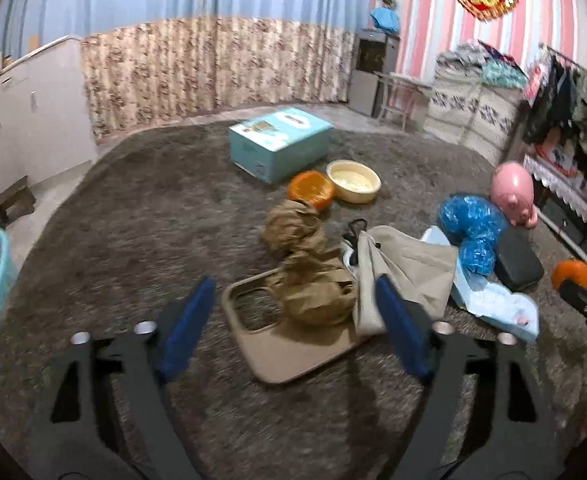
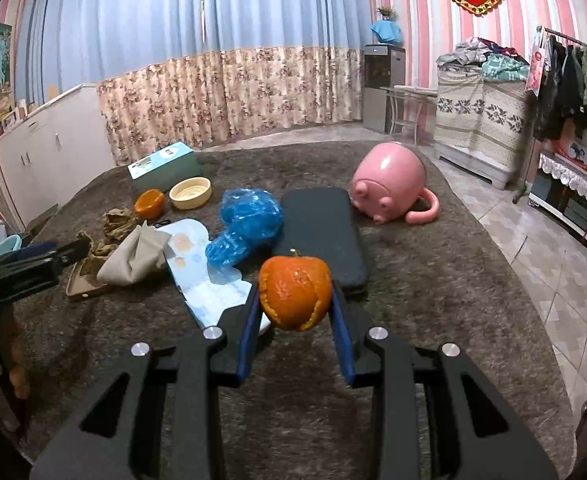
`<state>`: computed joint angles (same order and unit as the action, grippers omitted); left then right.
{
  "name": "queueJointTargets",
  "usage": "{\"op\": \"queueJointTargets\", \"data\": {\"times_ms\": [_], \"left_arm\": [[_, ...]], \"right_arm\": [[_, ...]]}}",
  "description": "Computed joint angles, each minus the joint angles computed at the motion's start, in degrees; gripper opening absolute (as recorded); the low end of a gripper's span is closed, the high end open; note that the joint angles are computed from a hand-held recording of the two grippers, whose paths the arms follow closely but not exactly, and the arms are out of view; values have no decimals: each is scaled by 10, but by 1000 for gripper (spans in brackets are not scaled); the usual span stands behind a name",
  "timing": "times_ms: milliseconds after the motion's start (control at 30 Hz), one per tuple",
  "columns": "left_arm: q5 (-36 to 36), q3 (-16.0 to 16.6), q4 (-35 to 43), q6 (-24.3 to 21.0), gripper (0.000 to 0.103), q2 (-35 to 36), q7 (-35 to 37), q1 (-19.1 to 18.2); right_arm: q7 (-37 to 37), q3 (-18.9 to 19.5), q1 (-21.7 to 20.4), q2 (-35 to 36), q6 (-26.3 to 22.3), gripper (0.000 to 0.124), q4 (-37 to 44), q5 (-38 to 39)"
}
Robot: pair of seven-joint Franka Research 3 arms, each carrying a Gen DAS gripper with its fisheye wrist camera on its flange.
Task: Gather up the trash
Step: 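Grasp the orange fruit with the right tool while the left tool grasps the brown crumpled bag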
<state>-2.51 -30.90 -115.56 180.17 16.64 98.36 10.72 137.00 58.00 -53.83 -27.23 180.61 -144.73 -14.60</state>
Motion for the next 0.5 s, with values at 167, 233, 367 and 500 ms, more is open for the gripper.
{"op": "queueJointTargets", "data": {"times_ms": [167, 233, 367, 500], "left_arm": [[-3, 5, 24, -32, 49, 20, 22, -13], [-30, -32, 14, -19, 48, 18, 49, 21], [-51, -71, -8, 0, 48, -2, 73, 65], [-84, -132, -40, 17, 48, -31, 102, 137]], "right_arm": [[-1, 4, -2, 5, 1, 33, 2, -1], [-1, 12, -8, 5, 2, 33, 7, -3], [3, 30, -20, 3, 3, 33, 16, -2], [5, 55, -35, -1, 5, 33, 31, 2]]}}
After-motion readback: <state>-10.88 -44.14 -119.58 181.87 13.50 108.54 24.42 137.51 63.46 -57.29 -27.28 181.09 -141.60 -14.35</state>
